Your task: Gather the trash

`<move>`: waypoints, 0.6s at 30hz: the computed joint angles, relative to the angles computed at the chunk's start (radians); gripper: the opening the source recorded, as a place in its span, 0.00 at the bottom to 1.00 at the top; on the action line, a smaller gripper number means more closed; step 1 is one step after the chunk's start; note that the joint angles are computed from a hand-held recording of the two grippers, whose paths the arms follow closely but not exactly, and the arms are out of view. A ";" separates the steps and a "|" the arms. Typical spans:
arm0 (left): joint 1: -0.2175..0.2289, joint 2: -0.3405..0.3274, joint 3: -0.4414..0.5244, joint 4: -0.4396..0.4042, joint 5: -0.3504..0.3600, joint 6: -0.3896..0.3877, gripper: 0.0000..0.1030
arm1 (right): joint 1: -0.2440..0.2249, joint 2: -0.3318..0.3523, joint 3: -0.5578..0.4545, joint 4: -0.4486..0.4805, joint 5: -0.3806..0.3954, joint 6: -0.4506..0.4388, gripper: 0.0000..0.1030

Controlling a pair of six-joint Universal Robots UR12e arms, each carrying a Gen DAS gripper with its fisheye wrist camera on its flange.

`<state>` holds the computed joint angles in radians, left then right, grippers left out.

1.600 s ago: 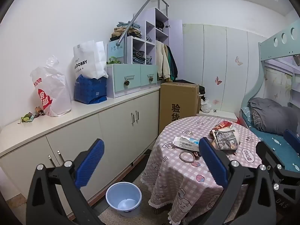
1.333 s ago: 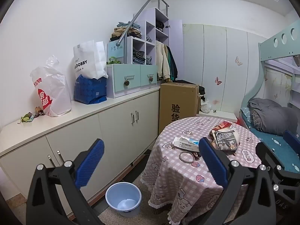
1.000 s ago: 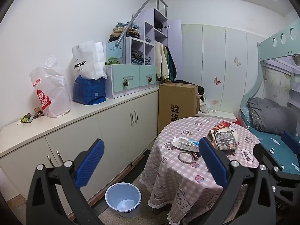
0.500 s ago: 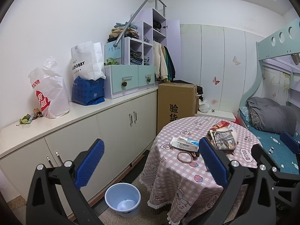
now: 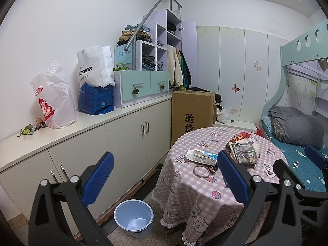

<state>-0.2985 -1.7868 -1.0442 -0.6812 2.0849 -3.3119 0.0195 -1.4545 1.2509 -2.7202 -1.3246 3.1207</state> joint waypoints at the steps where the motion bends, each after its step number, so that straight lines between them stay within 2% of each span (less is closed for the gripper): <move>1: -0.001 0.000 0.000 -0.001 0.001 0.000 0.96 | -0.001 -0.005 0.009 -0.003 0.000 -0.001 0.94; 18: -0.010 -0.004 -0.001 0.002 0.005 -0.001 0.96 | -0.002 -0.007 0.025 -0.009 -0.001 0.000 0.94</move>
